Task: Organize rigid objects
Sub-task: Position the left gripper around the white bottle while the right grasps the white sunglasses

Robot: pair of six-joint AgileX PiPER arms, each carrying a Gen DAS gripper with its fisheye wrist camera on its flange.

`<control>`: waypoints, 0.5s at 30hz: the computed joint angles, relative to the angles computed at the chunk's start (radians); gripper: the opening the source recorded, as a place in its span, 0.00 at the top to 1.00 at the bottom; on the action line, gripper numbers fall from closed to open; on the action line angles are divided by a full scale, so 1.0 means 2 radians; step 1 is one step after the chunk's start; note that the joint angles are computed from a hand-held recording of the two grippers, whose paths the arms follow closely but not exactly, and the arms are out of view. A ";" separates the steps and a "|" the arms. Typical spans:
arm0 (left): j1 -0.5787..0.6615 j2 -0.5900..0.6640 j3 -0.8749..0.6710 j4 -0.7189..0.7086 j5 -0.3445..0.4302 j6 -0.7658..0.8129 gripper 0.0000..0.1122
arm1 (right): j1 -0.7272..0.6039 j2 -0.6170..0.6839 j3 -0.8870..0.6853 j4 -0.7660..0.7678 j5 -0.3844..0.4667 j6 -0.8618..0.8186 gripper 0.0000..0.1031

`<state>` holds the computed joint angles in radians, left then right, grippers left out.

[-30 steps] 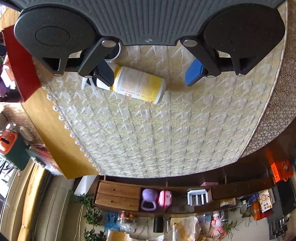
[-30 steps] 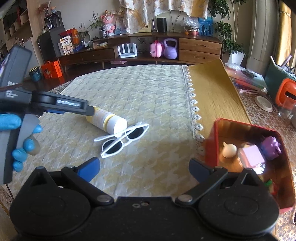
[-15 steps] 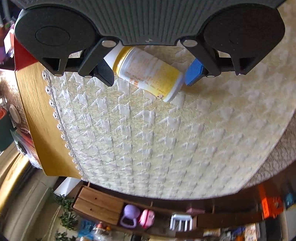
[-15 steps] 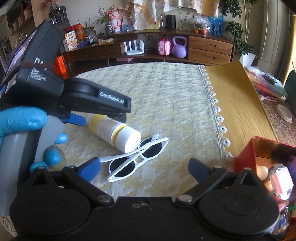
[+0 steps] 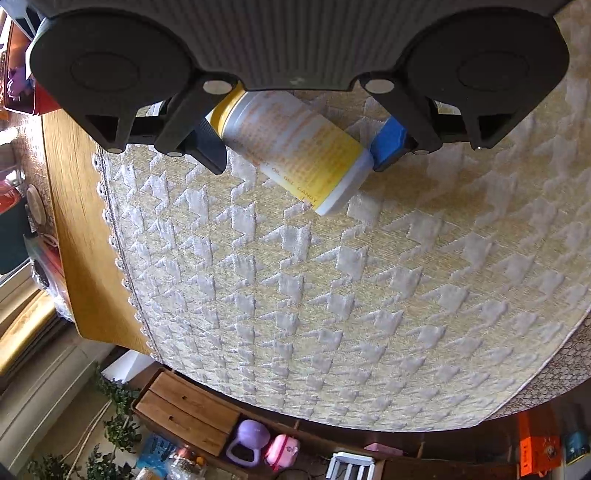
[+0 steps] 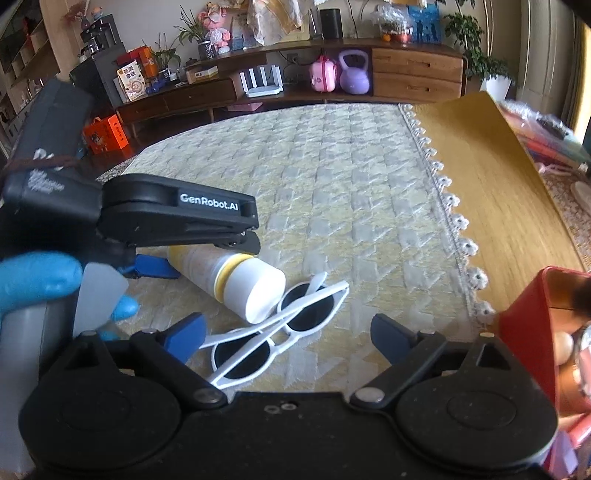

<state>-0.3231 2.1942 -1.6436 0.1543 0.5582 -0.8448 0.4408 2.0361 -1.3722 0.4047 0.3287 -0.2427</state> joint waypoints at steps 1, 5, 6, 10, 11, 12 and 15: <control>0.001 -0.002 0.005 -0.001 -0.008 0.006 0.24 | -0.001 0.007 -0.009 0.007 0.008 -0.001 0.09; -0.001 -0.005 0.019 0.013 -0.030 0.018 0.24 | -0.005 0.021 -0.026 0.054 0.023 -0.050 0.10; -0.001 -0.004 0.020 0.013 -0.035 0.023 0.24 | -0.005 0.023 -0.028 0.061 0.026 -0.061 0.12; 0.003 -0.006 0.033 0.005 -0.058 0.043 0.24 | -0.005 0.031 -0.039 0.096 0.043 -0.100 0.22; 0.003 -0.007 0.035 0.005 -0.062 0.045 0.24 | -0.006 0.033 -0.042 0.099 0.047 -0.104 0.22; 0.004 -0.008 0.039 0.006 -0.068 0.048 0.24 | -0.007 0.036 -0.046 0.104 0.052 -0.109 0.24; 0.005 -0.009 0.045 0.006 -0.077 0.056 0.24 | -0.010 0.038 -0.048 0.138 0.064 -0.146 0.34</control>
